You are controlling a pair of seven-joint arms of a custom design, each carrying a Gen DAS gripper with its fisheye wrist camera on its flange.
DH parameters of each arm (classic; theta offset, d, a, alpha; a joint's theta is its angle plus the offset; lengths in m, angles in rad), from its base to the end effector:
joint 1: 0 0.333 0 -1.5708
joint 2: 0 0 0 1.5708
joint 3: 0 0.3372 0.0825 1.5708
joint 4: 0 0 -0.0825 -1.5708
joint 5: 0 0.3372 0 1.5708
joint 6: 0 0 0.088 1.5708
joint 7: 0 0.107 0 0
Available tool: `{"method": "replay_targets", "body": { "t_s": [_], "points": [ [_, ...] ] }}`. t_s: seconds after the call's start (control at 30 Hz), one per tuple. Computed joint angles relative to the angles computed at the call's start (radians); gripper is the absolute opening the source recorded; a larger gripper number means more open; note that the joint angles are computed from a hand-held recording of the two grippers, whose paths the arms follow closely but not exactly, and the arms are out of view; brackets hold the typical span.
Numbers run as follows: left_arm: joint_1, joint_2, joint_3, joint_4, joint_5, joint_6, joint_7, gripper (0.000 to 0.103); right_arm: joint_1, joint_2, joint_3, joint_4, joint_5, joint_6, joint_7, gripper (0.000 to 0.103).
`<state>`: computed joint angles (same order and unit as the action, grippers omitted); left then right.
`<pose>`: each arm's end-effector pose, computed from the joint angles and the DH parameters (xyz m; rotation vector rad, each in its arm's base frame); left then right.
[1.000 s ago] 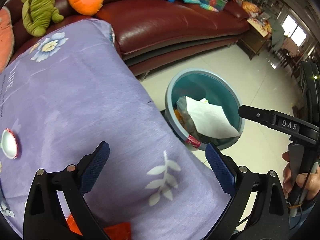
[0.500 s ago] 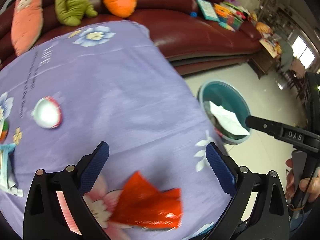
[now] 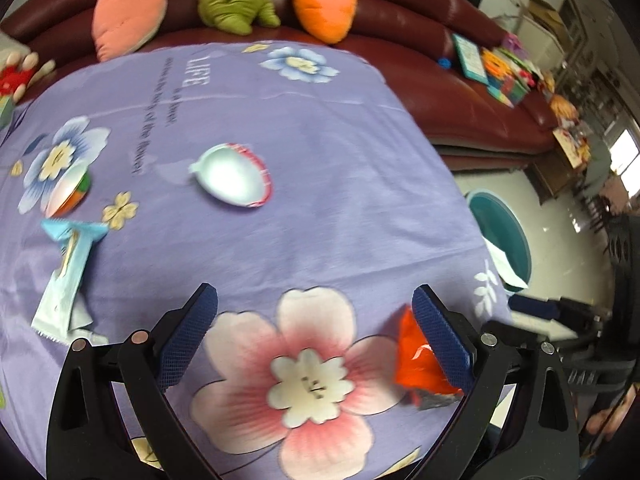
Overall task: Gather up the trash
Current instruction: 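Grasp the red snack wrapper with right tool while left tool grasps the light blue packet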
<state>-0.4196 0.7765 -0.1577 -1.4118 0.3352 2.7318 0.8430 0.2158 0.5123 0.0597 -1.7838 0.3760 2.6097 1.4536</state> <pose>0.6381 -0.3890 0.3459 -1.9690 2.0563 -0.7793 0.6386 0.1666 0.3490 -2.0145 1.8505 0.0056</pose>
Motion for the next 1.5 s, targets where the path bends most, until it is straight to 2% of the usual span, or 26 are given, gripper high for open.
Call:
{"method": "replay_targets", "body": {
  "t_s": [0.33, 0.53, 0.6, 0.67, 0.7, 0.73, 0.77, 0.87, 1.03, 1.27, 1.4, 1.5],
  "points": [
    [0.044, -0.082, 0.014, -0.176, -0.001, 0.101, -0.052, 0.098, 0.042, 0.082, 0.018, 0.111, -0.027, -0.119, -0.008, 0.076],
    [0.058, -0.138, 0.04, -0.274, 0.017, 0.164, -0.105, 0.098, 0.062, 0.102, 0.01, 0.12, -0.027, -0.124, 0.025, 0.076],
    [0.069, -0.153, 0.04, -0.3, 0.019, 0.182, -0.115, 0.098, 0.066, 0.103, 0.012, 0.12, -0.034, -0.124, 0.023, 0.072],
    [0.075, -0.17, 0.047, -0.326, 0.025, 0.202, -0.127, 0.098, 0.075, 0.103, 0.012, 0.121, -0.045, -0.117, 0.02, 0.057],
    [0.075, -0.18, 0.052, -0.34, 0.031, 0.211, -0.133, 0.098, 0.082, 0.106, 0.009, 0.126, -0.055, -0.115, 0.023, 0.052],
    [0.07, -0.195, 0.07, -0.359, 0.043, 0.222, -0.146, 0.098, 0.09, 0.107, 0.005, 0.13, -0.067, -0.114, 0.024, 0.037],
    [0.065, -0.204, 0.084, -0.367, 0.055, 0.225, -0.157, 0.098, 0.096, 0.113, 0.004, 0.142, -0.074, -0.116, 0.03, 0.028],
    [0.028, -0.241, 0.165, -0.411, 0.115, 0.236, -0.234, 0.098, 0.105, 0.116, 0.003, 0.16, -0.089, -0.111, 0.034, 0.028],
    [0.05, -0.269, 0.215, -0.463, 0.178, 0.234, -0.339, 0.098, 0.105, 0.127, 0.006, 0.196, -0.093, -0.104, 0.038, 0.028],
    [0.146, -0.222, 0.131, -0.414, 0.165, 0.147, -0.298, 0.098, 0.101, 0.144, 0.005, 0.241, -0.091, -0.109, 0.054, 0.028],
    [0.157, -0.169, 0.109, -0.34, 0.149, 0.089, -0.253, 0.098, 0.099, 0.142, 0.001, 0.244, -0.094, -0.1, 0.058, 0.028],
    [0.167, -0.141, 0.095, -0.309, 0.131, 0.076, -0.229, 0.098, 0.096, 0.141, 0.001, 0.243, -0.092, -0.096, 0.062, 0.028]
  ]
}}
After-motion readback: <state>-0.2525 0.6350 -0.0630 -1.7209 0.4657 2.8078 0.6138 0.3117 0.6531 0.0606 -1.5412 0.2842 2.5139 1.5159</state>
